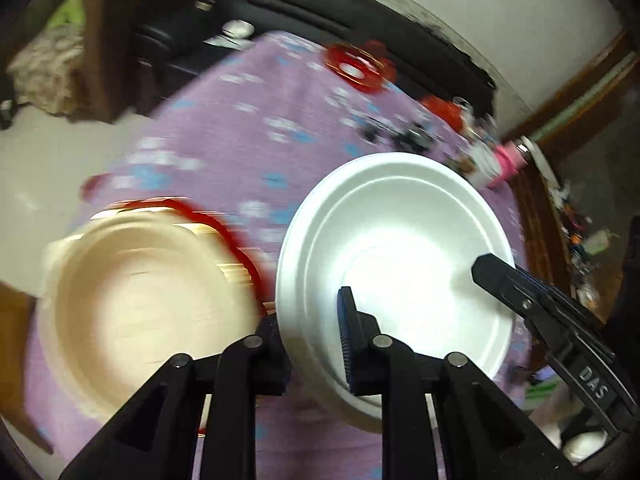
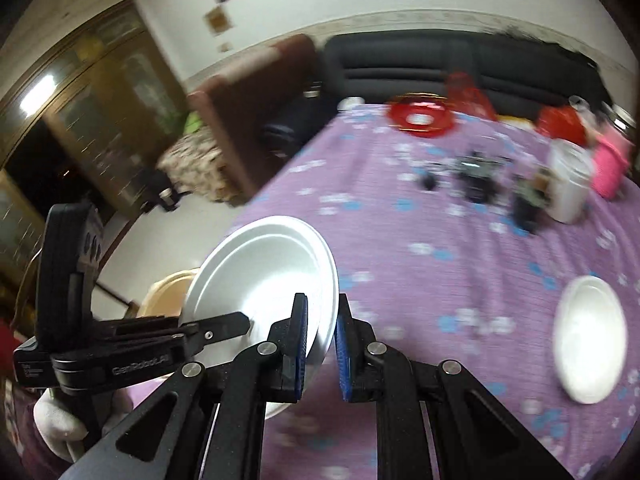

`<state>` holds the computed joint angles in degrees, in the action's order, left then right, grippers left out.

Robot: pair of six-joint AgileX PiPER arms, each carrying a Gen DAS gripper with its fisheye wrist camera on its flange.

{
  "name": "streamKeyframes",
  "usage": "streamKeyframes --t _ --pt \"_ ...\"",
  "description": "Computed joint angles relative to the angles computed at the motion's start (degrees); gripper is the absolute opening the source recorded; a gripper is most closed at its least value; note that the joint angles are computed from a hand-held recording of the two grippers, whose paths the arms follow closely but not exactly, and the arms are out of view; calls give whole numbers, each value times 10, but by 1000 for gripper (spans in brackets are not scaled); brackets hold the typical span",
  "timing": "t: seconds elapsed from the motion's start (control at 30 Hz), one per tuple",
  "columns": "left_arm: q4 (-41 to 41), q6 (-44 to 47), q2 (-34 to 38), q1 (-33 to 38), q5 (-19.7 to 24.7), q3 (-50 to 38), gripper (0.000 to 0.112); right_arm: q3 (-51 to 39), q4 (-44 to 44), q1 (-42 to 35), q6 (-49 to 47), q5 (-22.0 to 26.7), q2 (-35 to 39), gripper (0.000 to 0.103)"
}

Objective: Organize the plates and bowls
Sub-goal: 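Lower the white bowl into the beige bowl and open right tool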

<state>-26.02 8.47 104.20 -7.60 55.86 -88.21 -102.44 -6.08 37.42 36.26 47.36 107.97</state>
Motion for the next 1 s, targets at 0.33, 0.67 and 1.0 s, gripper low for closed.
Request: streamKeyframes --t 0.33,0.67,1.0 --pt "123 -11 -16 67 -126 89 21 -274 31 61 0 87 233 16" --pt "119 12 -64 88 -176 139 53 -369 -22 76 22 143 290 20" --pt "57 63 -184 105 -252 256 72 -124 -84 80 100 -19 151 44"
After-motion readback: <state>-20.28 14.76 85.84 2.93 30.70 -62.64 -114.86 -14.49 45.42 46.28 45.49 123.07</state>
